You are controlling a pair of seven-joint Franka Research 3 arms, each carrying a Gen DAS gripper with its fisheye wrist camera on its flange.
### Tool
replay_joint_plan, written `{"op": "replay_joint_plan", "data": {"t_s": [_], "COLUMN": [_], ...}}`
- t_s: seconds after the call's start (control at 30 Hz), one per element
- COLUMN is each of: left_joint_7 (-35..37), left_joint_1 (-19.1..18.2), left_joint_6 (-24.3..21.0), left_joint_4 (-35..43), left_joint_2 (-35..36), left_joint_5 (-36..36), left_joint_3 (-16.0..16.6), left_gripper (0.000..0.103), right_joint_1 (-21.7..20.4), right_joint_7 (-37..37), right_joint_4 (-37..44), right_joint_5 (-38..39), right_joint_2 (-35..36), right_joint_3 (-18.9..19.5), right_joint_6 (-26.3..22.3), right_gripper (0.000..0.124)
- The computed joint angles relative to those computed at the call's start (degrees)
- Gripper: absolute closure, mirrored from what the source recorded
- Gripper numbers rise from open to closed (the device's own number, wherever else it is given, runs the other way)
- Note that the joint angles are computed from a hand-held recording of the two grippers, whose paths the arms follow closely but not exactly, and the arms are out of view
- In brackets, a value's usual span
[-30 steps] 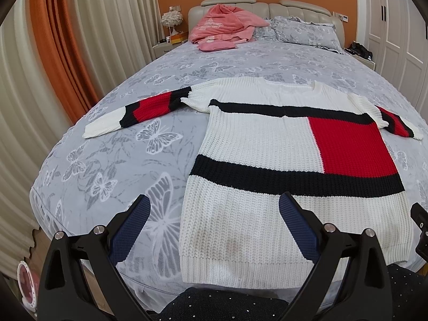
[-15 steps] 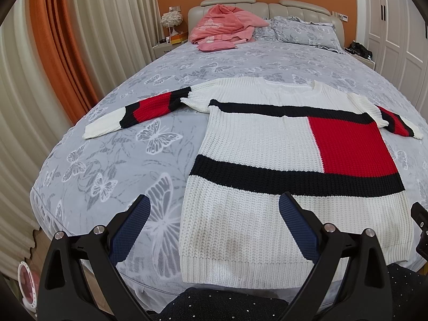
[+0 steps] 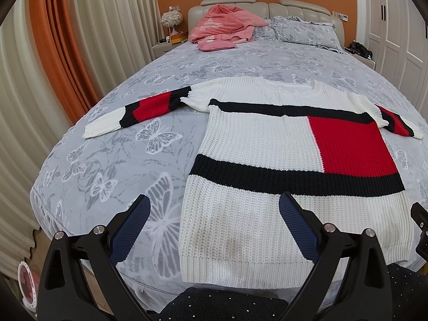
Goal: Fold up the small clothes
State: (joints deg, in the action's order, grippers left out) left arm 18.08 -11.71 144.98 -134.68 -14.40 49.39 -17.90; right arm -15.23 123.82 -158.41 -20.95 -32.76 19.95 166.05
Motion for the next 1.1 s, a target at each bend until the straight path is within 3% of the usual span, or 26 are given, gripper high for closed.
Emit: {"op": "replay_joint_plan", "data": {"t_s": [0.93,1.03,1.1], "left_joint_7": [0.57,1.16,2.8], "left_joint_1": [-0.2,-0.32,-0.49], "left_joint_6": [-0.11,0.52,2.03], "left_joint_4": [-0.11,-0.53,-0.98], "left_joint_2": [-0.05,-0.1,-0.07], "left_joint_5": [-0.69,-1.75,-4.16], "left_joint_3": [0.15,0.5,1.43], "left_gripper": [0.008,0.008,0.008], "right_joint_1": [0.69,1.82,5.44], "right_joint_7": [-0.18,-0.4,-3.19], "right_joint_4": [-0.03,-0.07,0.58], "right_joint_5": [0.42,1.71,5.13], "right_joint_2": [0.29,1.1,2.58], "right_joint_3": [-0.7,-1.6,-5.88], "right_joint_6": [0.03,-0.04,-0.98], "right_gripper": [0.026,0.026,0.026]}}
